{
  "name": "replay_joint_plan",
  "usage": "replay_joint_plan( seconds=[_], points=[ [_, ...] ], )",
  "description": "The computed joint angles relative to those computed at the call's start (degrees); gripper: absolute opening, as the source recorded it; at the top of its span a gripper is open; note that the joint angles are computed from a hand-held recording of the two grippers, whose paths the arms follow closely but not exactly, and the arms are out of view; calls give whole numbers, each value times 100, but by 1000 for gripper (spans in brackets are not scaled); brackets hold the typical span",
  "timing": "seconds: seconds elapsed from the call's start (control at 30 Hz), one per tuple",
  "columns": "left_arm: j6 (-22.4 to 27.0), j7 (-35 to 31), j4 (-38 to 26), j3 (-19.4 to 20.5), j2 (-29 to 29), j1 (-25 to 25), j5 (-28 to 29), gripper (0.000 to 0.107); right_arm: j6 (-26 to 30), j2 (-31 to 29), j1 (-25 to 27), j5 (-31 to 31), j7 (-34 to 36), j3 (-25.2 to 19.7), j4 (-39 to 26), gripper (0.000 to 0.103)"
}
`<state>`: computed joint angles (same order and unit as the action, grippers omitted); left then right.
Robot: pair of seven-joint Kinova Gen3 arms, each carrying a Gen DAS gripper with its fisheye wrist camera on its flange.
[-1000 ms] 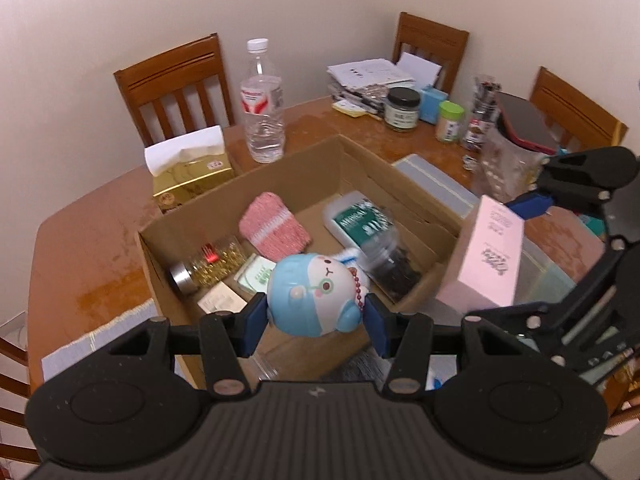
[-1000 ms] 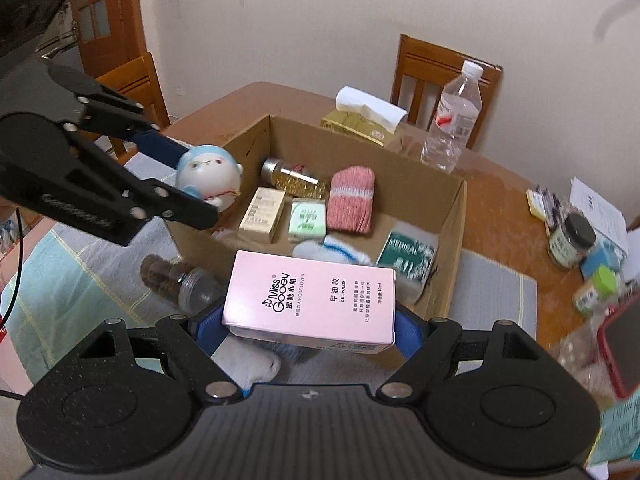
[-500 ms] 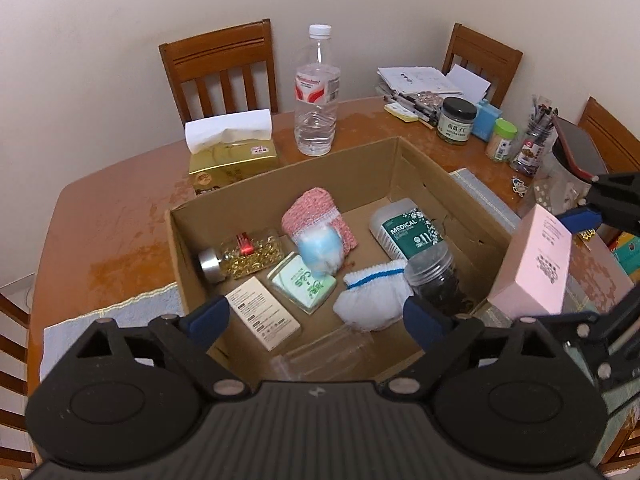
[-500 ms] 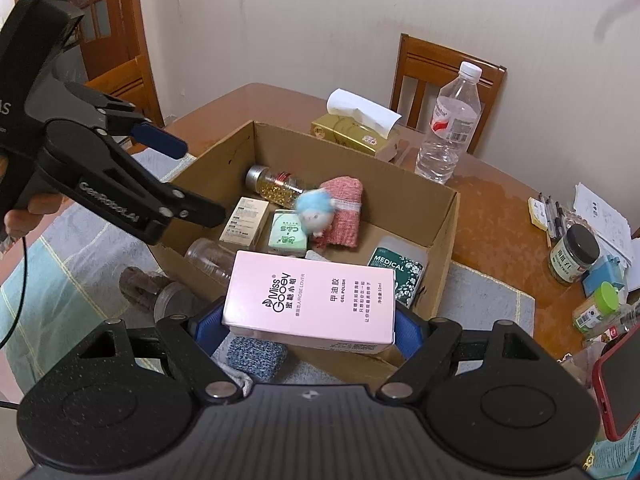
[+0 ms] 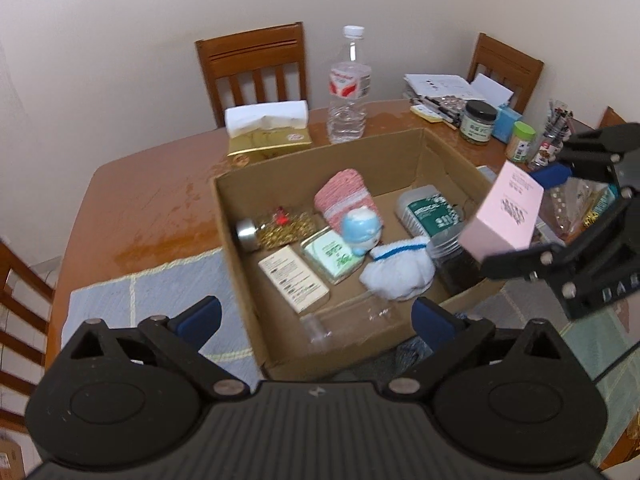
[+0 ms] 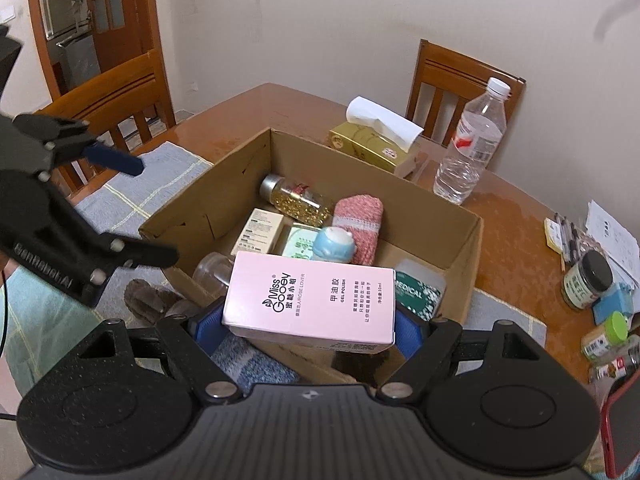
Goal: Organize objects
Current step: 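Lower the pink Miss Gooey box into the box and open the right tool, then move the left tool to the clear cookie jar while the right tool approaches the white sock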
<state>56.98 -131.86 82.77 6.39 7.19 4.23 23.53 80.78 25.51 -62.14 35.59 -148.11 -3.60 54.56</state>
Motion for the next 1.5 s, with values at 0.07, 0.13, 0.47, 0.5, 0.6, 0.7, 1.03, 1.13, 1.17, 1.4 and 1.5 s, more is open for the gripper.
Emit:
replay_joint_plan(
  seconds=[0.07,0.13,0.47,0.5,0.6,0.7,1.03,1.13,1.17,1.4,1.5],
  points=[
    [-15,-14,83,-40,-36,-57,53,101,39,94,29,0,93,19,-144,86],
    [-103,-114,231,-75,-113,-122,142,101,92,206,46,-2,191,65,-316,87],
    [-577,-47,726,-170,-354,-113,-44,101,406,526,-83,-36,155,338,-762,103],
    [-639,-29,777,-172,-372,-101,-73,101,436,530,-116,-20,112,358,-766,103],
    [-690,-9,871,-192,-396,-109,-44,101,528,532,-226,43,-54,398,-759,103],
    [-808,32,1017,-210,-439,-110,-41,101,573,493,-353,124,-338,411,-658,103],
    [-1060,371,1468,-278,-549,-137,-34,101,623,455,-659,203,-1550,272,-151,103],
    [-1199,629,1599,-280,-588,-105,-234,101,514,475,-629,42,-1870,145,15,103],
    [-1220,697,1630,-291,-599,-110,-252,101,463,510,-592,-56,-1888,87,37,103],
    [-806,508,1630,-415,-535,-332,213,101,-76,779,-438,-557,-1765,-66,176,103],
    [-872,515,1659,-387,-558,-326,118,101,-202,953,-369,-716,-1591,-49,122,103]
  ],
)
